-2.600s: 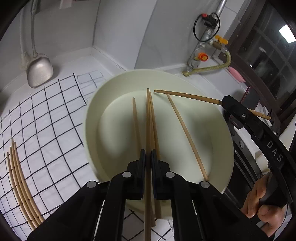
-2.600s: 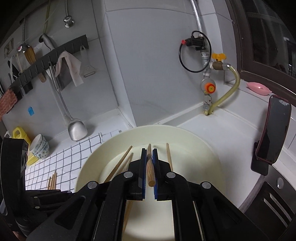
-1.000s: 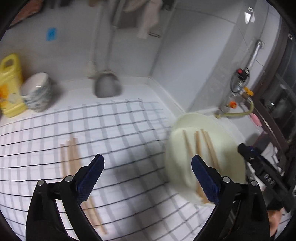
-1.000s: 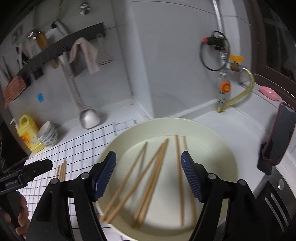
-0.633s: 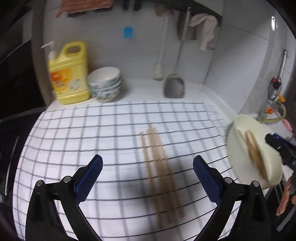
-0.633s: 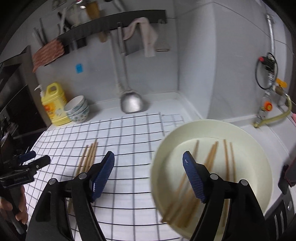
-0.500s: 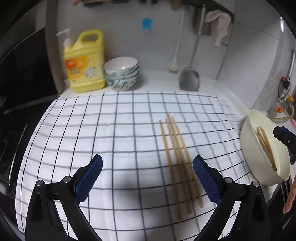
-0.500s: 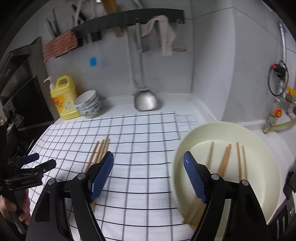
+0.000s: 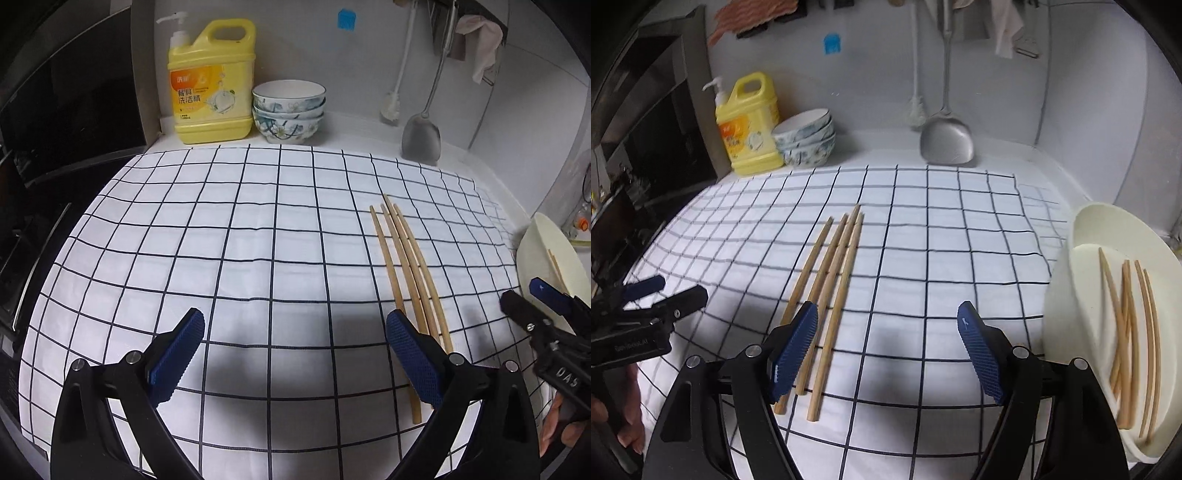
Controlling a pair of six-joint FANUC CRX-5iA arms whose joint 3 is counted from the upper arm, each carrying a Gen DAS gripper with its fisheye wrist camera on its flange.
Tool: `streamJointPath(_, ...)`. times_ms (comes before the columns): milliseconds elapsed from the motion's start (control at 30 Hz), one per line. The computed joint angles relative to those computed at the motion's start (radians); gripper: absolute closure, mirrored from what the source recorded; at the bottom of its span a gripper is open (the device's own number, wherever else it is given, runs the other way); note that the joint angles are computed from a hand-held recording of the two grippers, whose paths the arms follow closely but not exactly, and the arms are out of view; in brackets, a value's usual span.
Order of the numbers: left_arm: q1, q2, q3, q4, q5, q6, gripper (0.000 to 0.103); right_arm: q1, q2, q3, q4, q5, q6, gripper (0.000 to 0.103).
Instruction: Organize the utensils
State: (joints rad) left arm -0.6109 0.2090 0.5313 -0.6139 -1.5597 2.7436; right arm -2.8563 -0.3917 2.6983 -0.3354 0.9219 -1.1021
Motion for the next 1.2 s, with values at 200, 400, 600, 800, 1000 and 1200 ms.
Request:
streamJointPath(200,0.004,-0.009,-0.039,0.013,0.023,0.02,0.006,0.008,-0.003,0.022,0.018,-0.02,0.028,0.029)
streamJointPath(400,0.019,-0.01,-0.059,0.03,0.038,0.02,0.006,0.036,-0.008,0.017,0.094,-0.024,0.036,0.029)
streamJointPath(600,0.023,-0.015,-0.071,0.033,0.051,0.025,0.006,0.068,-0.015,0.003,0.181,-0.025,0.026,0.029)
streamJointPath(800,0.028,-0.005,-0.069,0.045,0.054,0.015,0.006,0.08,-0.023,-0.007,0.219,-0.015,0.028,0.029)
streamJointPath(1000,0.02,0.016,-0.044,0.038,0.035,-0.013,0.006,0.075,-0.028,-0.008,0.231,-0.021,0.029,0.029)
streamJointPath(1200,0.008,0.054,0.002,0.023,0.006,-0.039,0.006,0.053,-0.04,-0.02,0.216,-0.015,0.006,0.029)
